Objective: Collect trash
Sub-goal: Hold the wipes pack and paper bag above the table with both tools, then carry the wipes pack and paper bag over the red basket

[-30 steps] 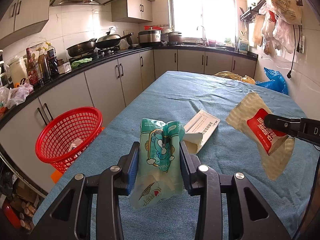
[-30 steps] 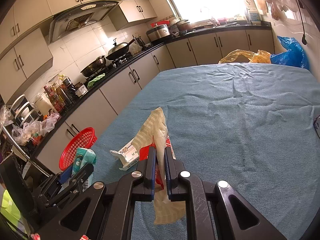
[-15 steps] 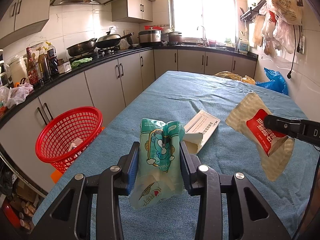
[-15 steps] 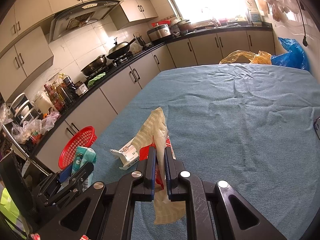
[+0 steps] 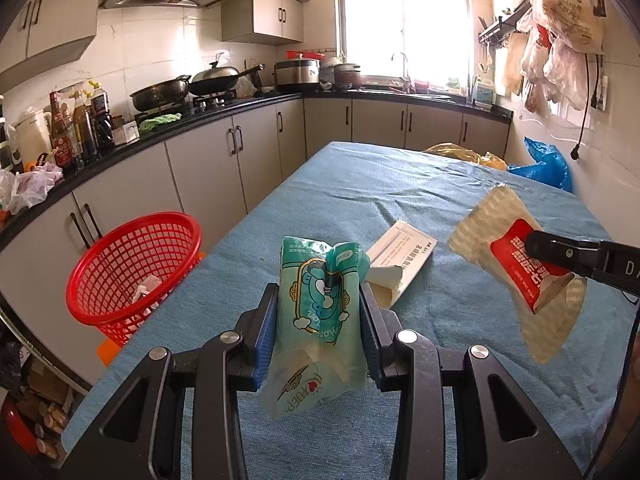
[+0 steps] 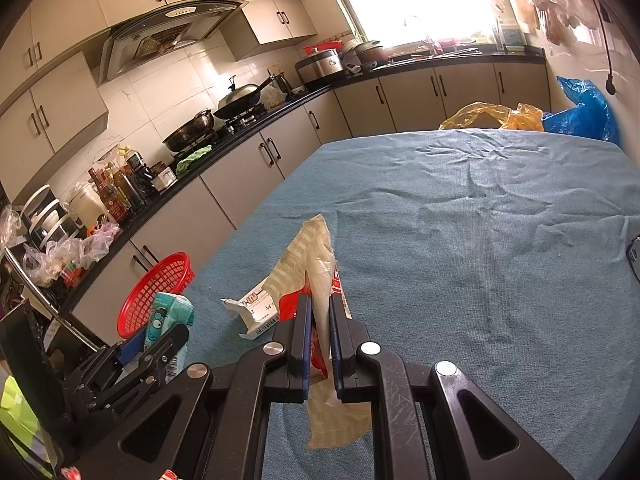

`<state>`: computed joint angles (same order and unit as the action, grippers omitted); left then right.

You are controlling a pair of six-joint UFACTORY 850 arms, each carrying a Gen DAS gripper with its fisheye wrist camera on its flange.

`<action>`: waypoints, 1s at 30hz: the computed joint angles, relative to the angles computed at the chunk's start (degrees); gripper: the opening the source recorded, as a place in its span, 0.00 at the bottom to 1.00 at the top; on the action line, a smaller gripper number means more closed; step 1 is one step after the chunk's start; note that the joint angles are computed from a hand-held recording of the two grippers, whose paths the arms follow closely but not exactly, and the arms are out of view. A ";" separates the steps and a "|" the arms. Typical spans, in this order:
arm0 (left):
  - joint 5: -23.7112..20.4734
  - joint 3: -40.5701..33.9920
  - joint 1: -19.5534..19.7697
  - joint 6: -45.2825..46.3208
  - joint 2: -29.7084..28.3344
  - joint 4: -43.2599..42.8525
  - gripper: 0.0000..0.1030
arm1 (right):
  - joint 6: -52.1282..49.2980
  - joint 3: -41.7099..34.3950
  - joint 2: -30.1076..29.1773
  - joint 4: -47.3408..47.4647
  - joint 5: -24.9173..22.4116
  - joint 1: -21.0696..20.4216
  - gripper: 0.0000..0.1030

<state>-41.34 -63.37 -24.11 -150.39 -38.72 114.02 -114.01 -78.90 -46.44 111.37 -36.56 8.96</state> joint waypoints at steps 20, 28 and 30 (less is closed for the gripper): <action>1.84 7.12 3.54 -9.70 6.44 10.77 0.36 | -3.78 1.22 0.96 2.70 0.73 0.08 0.09; 2.80 12.35 7.59 -15.30 11.34 16.13 0.36 | -2.32 0.16 0.68 2.90 2.32 0.29 0.09; 3.12 13.85 8.91 -17.50 12.61 18.18 0.36 | -2.62 0.75 1.43 3.26 2.26 0.54 0.09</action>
<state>-38.22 -49.52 -15.20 -167.89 -26.11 132.20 -116.64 -78.15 -45.01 114.63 -34.30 9.50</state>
